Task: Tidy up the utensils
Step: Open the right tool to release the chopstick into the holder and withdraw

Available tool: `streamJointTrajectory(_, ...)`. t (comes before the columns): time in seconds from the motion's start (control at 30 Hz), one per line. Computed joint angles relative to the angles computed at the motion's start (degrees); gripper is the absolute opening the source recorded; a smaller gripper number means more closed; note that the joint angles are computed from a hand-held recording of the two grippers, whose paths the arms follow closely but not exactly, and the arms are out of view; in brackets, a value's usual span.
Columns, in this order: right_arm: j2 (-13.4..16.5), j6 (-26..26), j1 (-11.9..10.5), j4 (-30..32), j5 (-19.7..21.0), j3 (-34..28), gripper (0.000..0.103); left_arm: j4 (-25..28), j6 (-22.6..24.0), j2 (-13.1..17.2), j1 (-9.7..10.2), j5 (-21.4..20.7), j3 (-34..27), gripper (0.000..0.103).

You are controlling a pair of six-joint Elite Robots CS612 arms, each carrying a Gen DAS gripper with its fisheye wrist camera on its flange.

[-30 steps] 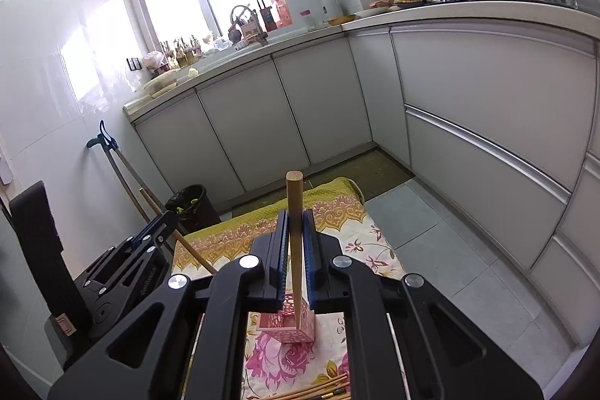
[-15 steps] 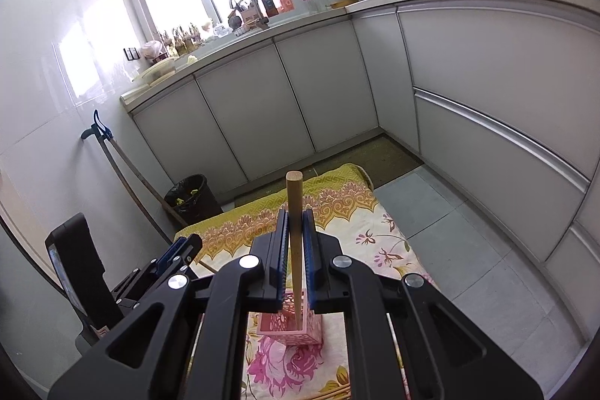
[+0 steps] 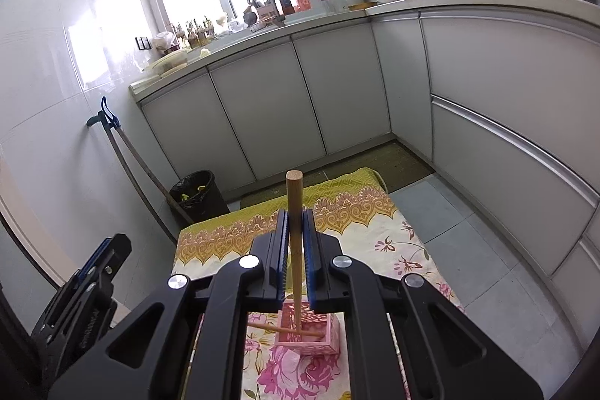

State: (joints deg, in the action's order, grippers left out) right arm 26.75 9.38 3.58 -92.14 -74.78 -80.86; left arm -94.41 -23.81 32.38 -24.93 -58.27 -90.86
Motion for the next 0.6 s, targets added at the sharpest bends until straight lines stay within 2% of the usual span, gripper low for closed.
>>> streamJointTrajectory(0.23, 0.4, -4.9, 1.93, -0.41, -5.09, 2.63, 0.008, 0.4, -0.34, 0.61, 0.36, 0.07, -1.58, 0.016)
streamJointTrajectory(0.37, 0.48, -6.03, 2.53, 0.21, -6.54, 3.28, 0.008, -0.23, 0.28, 0.75, 0.26, 0.56, -2.27, 0.017)
streamJointTrajectory(0.43, 0.44, -6.28, 2.65, 0.39, -6.75, 3.12, 0.01, -0.51, 0.55, 0.85, 0.06, 1.0, -2.79, 0.024)
streamJointTrajectory(0.47, 0.4, -6.48, 2.71, 0.51, -6.98, 2.97, 0.012, -0.7, 0.72, 0.93, -0.04, 1.22, -3.07, 0.027)
streamJointTrajectory(0.5, 0.45, -6.46, 2.72, 0.36, -7.08, 2.67, 0.019, -0.93, 0.8, 0.98, -0.17, 1.53, -3.33, 0.032)
streamJointTrajectory(0.53, 0.46, -6.15, 2.69, 0.19, -7.11, 2.36, 0.029, -1.21, 0.94, 1.03, -0.29, 1.68, -3.6, 0.034)
streamJointTrajectory(0.6, 0.62, -5.54, 2.59, 0.5, -7.47, 1.32, 0.036, -1.18, 1.25, 1.06, -0.53, 1.78, -4.18, 0.034)
